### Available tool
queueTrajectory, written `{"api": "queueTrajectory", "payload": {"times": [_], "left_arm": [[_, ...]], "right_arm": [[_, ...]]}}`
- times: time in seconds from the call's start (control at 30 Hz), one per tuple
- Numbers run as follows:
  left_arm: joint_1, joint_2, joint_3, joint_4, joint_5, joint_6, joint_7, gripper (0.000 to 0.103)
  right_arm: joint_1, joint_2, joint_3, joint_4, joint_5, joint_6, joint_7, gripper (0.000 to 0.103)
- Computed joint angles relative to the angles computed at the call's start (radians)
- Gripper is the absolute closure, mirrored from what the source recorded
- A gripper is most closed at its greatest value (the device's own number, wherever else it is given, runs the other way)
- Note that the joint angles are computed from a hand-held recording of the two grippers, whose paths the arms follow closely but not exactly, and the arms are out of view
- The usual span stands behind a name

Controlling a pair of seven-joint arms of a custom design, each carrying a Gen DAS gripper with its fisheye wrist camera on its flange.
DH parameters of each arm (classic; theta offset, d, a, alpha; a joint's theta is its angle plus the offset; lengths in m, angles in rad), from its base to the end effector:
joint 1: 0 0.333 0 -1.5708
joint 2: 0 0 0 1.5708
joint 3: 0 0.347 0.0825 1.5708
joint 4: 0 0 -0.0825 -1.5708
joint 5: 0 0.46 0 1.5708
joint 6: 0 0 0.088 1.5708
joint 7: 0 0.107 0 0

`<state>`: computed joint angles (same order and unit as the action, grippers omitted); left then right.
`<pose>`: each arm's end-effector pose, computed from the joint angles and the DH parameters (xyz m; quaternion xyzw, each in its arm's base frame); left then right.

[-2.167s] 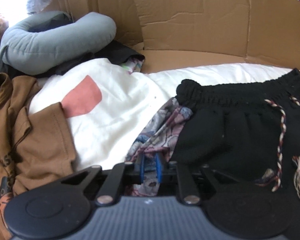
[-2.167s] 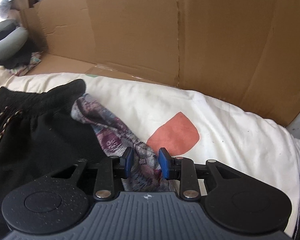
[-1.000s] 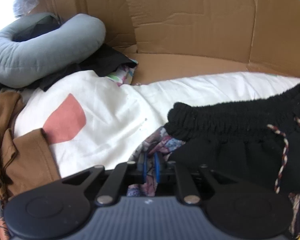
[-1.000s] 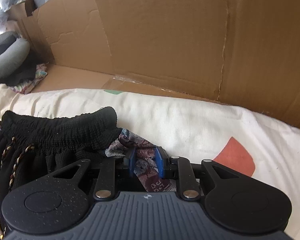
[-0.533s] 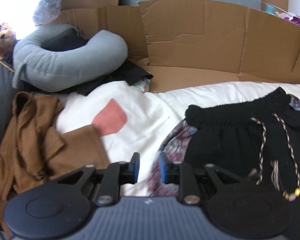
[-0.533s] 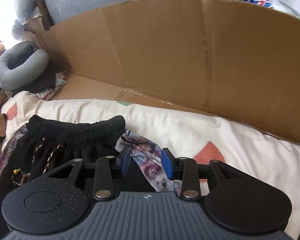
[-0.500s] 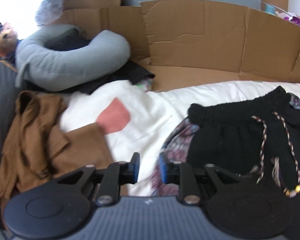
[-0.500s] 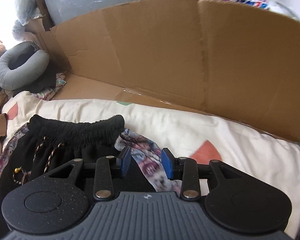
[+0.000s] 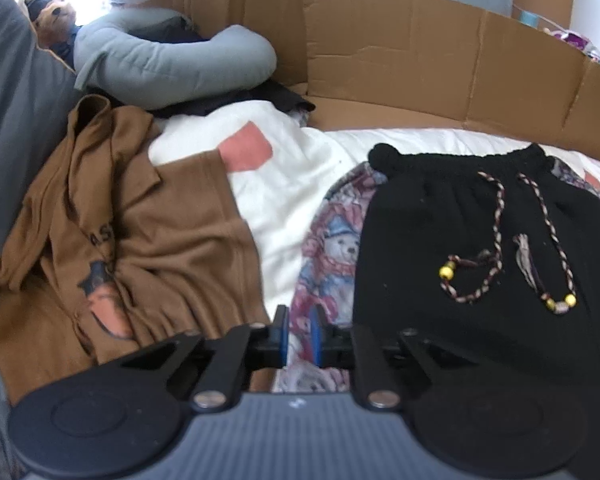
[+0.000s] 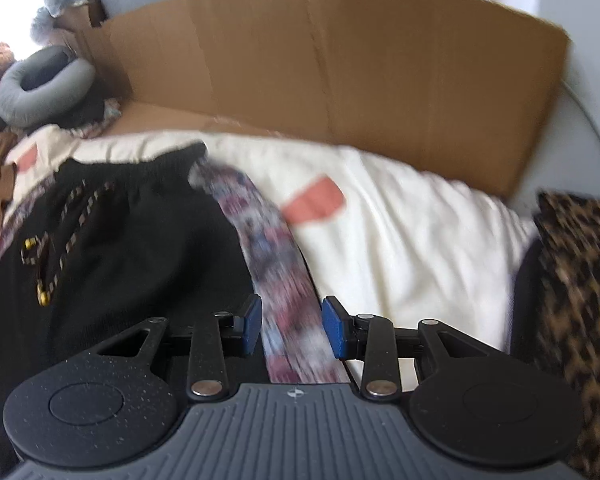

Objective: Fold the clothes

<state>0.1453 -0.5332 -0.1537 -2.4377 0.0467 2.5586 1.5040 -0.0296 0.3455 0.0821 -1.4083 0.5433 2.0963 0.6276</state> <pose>0.4927 -0.0127 0.5663 -0.6769 0.6616 -0.1928 0.2588 0.7805 0.0558 0.5660 -0.8789 0.3616 -0.0664 0.3040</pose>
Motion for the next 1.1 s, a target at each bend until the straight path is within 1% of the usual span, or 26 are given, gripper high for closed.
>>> {"api": "queueTrajectory", "payload": {"times": [0.1, 0.13, 0.17, 0.2, 0.27, 0.37, 0.47, 0.57, 0.67, 0.73, 0.83, 0.97, 1.1], "left_arm": [[0.0, -0.016, -0.005, -0.021, 0.001, -0.001, -0.01, 0.091], [0.0, -0.02, -0.006, -0.028, 0.0, 0.0, -0.014, 0.091], [-0.001, -0.023, -0.006, -0.035, -0.002, 0.004, -0.016, 0.091], [-0.003, -0.026, -0.006, -0.041, -0.001, 0.008, -0.015, 0.091], [0.01, -0.037, -0.024, -0.057, 0.033, 0.032, -0.012, 0.091], [0.017, -0.056, -0.03, -0.075, 0.031, 0.051, -0.044, 0.091], [0.012, -0.066, -0.028, -0.091, 0.013, 0.045, -0.067, 0.091], [0.007, -0.071, -0.034, -0.106, 0.021, 0.05, -0.061, 0.091], [0.002, -0.072, -0.032, -0.117, 0.005, 0.071, -0.078, 0.091], [0.009, -0.065, -0.041, -0.122, 0.014, 0.077, -0.083, 0.094], [0.032, -0.06, -0.056, -0.131, 0.034, 0.056, -0.12, 0.096], [0.024, -0.094, -0.037, -0.164, 0.026, 0.029, -0.134, 0.096], [0.014, -0.151, -0.03, -0.202, 0.03, 0.0, -0.11, 0.096]], "right_arm": [[-0.013, -0.038, -0.014, -0.057, -0.005, 0.011, -0.025, 0.065], [-0.015, -0.059, -0.019, -0.091, -0.008, 0.031, -0.037, 0.067], [-0.015, -0.072, -0.024, -0.116, -0.009, 0.044, -0.045, 0.07], [-0.016, -0.085, -0.029, -0.139, -0.01, 0.057, -0.054, 0.072], [-0.017, -0.11, -0.037, -0.187, -0.007, 0.089, -0.077, 0.077], [-0.016, -0.144, -0.047, -0.254, 0.003, 0.143, -0.124, 0.077], [-0.008, -0.163, -0.059, -0.297, -0.014, 0.177, -0.152, 0.077], [-0.002, -0.157, -0.071, -0.303, -0.046, 0.17, -0.11, 0.077], [0.005, -0.173, -0.073, -0.338, -0.077, 0.211, -0.117, 0.078], [0.01, -0.178, -0.079, -0.348, -0.107, 0.221, -0.082, 0.078], [0.009, -0.183, -0.081, -0.358, -0.121, 0.226, -0.078, 0.078], [0.01, -0.182, -0.084, -0.359, -0.137, 0.234, -0.061, 0.078], [0.008, -0.178, -0.083, -0.355, -0.147, 0.235, -0.054, 0.078]]}}
